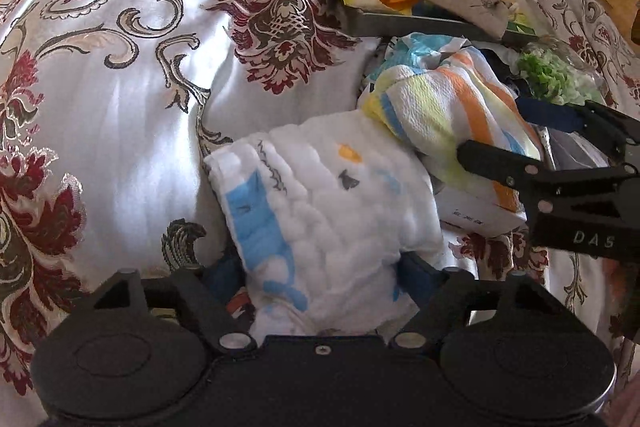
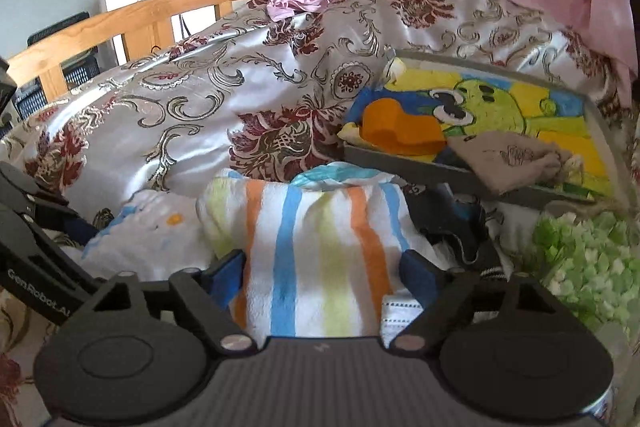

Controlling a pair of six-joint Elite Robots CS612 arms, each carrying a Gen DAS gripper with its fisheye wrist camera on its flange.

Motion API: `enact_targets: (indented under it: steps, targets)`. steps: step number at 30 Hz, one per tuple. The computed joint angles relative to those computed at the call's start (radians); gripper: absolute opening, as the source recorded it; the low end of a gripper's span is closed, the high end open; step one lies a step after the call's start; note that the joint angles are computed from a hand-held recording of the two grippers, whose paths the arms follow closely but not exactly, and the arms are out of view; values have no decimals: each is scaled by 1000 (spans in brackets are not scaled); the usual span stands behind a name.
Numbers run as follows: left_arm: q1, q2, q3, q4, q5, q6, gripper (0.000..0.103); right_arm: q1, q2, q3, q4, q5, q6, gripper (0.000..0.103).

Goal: Organize soft objects
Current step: 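Grasp the white folded towel with the left tool while the right tool grasps the striped towel, then carry both towels into the glass tray and open both tools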

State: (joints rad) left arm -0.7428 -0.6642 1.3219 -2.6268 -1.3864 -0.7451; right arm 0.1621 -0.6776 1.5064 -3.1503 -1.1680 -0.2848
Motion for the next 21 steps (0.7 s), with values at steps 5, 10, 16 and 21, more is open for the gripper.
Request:
enact_targets:
  steps: [5, 10, 16, 21]
  targets:
    - [4, -8, 1, 19, -14, -11, 72, -6, -6, 1, 30, 36, 3, 72]
    - [4, -22, 20, -4, -19, -40, 46, -9, -12, 4, 50, 67, 19, 53]
    - [-6, -43, 58, -49, -3, -57, 35, -7, -24, 23, 39, 71, 17, 34]
    - [-9, -71, 113, -135, 8, -129, 34, -7, -44, 51, 33, 100, 26, 31]
